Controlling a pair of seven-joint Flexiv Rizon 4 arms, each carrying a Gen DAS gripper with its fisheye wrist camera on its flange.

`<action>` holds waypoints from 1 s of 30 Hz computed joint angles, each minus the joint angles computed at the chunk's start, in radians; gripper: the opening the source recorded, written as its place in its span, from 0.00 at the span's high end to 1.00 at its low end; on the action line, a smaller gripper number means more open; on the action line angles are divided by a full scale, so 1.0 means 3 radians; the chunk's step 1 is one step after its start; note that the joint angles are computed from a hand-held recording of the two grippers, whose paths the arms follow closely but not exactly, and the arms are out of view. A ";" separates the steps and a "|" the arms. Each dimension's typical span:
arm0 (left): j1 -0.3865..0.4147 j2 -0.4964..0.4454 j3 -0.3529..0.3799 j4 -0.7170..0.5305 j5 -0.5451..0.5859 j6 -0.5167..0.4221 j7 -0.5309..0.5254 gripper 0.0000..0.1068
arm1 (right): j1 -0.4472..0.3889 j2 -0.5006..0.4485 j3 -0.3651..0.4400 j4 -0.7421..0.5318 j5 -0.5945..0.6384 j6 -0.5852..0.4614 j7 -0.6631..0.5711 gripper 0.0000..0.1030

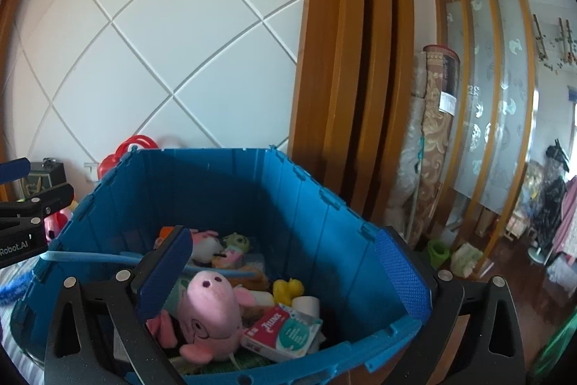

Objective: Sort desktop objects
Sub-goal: 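Open both tools to drop the mirror and Tylenol box into the bin, then withdraw both tools from the bin back over the table pile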

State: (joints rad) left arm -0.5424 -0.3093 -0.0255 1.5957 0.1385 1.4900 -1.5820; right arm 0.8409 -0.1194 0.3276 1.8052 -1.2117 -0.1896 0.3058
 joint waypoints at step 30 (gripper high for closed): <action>0.1061 0.0516 0.0082 0.0960 0.0327 0.0232 -0.0665 0.24 | 0.0279 -0.0829 -0.0527 -0.0879 -0.0873 0.1466 -0.0441 0.00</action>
